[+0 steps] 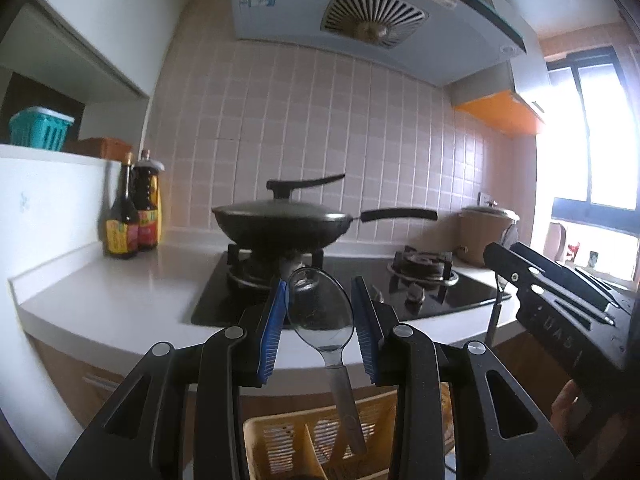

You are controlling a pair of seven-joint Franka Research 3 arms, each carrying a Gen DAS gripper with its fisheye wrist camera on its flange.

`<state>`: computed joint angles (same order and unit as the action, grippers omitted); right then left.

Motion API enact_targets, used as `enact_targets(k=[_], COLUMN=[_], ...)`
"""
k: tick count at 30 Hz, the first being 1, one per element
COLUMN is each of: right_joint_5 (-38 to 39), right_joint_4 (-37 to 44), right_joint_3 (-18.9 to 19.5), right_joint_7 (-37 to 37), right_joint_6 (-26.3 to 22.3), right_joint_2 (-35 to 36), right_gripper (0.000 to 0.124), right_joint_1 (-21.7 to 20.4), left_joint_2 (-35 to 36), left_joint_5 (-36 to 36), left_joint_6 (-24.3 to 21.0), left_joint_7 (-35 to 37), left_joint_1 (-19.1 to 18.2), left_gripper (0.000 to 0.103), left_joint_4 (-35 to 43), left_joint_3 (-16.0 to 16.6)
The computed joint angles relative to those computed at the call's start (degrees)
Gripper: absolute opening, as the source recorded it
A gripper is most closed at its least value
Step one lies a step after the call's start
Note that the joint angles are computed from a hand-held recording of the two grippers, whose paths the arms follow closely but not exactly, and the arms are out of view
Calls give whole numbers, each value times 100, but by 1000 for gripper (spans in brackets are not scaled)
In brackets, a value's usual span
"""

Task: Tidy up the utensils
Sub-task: 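Lift both spoons over the beige caddy and open both tools to drop them, then grasp a wooden chopstick with the left tool while the right tool grasps a clear spoon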

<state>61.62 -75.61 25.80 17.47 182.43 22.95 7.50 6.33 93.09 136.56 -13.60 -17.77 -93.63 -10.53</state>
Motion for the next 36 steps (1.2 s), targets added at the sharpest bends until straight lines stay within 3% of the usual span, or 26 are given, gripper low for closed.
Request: enact_targets(k=[2, 4, 7, 14, 15, 17, 21, 23, 25, 31, 34, 36], right_joint_5=[-230, -285, 26, 247, 171, -68, 8, 86, 87, -672, -1601, -2314], right_joint_4=[-17, -20, -79, -485, -578, -750, -1041, -1208, -1341, -1885, -1995, -1972], right_joint_3=[-246, -254, 49, -195, -345, -661, -929, -1075, -1237, -1744, -1983, -2104], right_joint_7=[328, 454, 78, -188, -31, 372, 598, 724, 845, 1704, 2634, 3228], right_joint_6=[-107, -273, -257, -418, -535, -815, -1195, -1409, -1677, -2203, -2716, -3310], right_joint_2=[64, 112, 108, -203, -281, -429, -727, -915, -1079, -1681, -1892, -1982], right_gripper=[30, 30, 30, 30, 30, 33, 37, 48, 50, 50, 50, 50], right_joint_1=[160, 122, -111, 29, 108, 269, 332, 355, 398, 647, 726, 733], left_joint_2=[39, 73, 89, 23, -2, -84, -356, -555, -739, -1280, -1479, -1554], left_joint_5=[-46, -86, -141, -215, -220, -218, -213, -225, -310, -894, -1554, -2316], left_joint_6=[66, 140, 232, 239, 266, 274, 228, 263, 347, 492, 659, 857], left_joint_7=[27, 23, 74, 148, 124, 65, 77, 44, 65, 391, 850, 1466], left_joint_1=[22, 38, 47, 25, 31, 36, 67, 117, 185, 366, 428, 438], left_gripper=[32, 32, 32, 32, 33, 46, 46, 47, 47, 47, 47, 47], left_joint_4=[2, -12, -40, -168, -203, -304, -587, -779, -942, -1366, -1465, -1501], left_joint_3=[15, 33, 54, 38, 33, 13, -75, -130, -187, -407, -478, -477])
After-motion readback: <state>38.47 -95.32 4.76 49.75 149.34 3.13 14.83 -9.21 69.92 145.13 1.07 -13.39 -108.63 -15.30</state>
